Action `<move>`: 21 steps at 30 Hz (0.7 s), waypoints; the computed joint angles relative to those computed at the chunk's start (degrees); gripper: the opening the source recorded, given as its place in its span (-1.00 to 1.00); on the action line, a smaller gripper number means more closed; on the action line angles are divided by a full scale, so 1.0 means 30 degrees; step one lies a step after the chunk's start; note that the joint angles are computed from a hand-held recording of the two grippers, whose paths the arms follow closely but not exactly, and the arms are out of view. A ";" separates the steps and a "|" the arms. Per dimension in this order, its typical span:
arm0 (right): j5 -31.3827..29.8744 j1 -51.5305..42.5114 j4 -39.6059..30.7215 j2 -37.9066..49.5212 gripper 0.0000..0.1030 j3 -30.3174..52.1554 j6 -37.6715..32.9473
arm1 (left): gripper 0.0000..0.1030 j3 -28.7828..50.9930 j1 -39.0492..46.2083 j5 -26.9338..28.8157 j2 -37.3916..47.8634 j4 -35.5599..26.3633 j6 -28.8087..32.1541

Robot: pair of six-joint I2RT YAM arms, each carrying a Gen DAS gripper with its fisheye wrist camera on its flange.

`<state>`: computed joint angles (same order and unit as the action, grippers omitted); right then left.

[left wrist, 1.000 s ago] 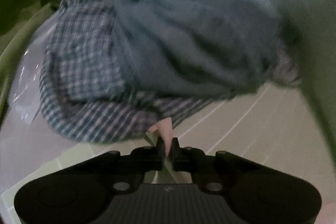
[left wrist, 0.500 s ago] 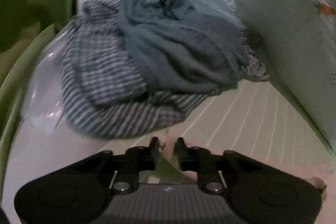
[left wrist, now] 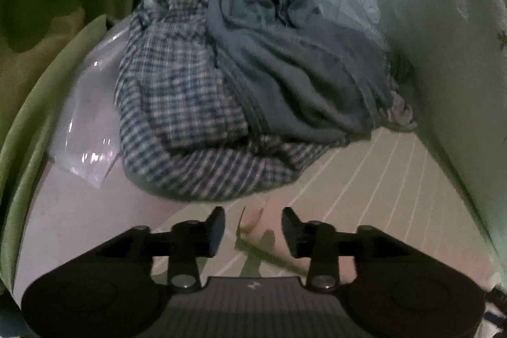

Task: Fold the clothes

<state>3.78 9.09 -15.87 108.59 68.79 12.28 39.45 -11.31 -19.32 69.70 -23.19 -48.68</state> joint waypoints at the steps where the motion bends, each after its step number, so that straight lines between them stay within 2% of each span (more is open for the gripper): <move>1: 0.0120 0.0149 0.0091 -0.0310 1.00 -0.0512 -0.0489 | 0.08 0.0239 0.0086 -0.0075 0.0155 0.0017 0.0108; 7: 0.0884 0.0823 -0.0100 -0.2395 1.00 -0.3537 -0.1802 | 0.20 0.1675 0.0454 -0.0027 0.2063 0.0409 0.0857; 11: 0.0267 0.0331 0.0140 -0.3039 1.00 -0.3751 -0.0262 | 0.20 0.2828 0.0310 -0.0171 0.3789 -0.0151 0.1112; 16: 0.0139 0.0095 0.0425 -0.1991 1.00 -0.1389 0.1200 | 0.20 0.3809 0.0321 -0.0119 0.5454 -0.1072 0.0959; 21: 0.0177 0.0528 -0.0987 0.1067 1.00 0.2456 0.0252 | 0.25 0.4430 0.0364 0.0167 0.6313 -0.2092 0.1320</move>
<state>4.31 10.68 -18.83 111.79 76.16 13.04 52.74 -10.21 -18.82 88.64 -29.46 -44.72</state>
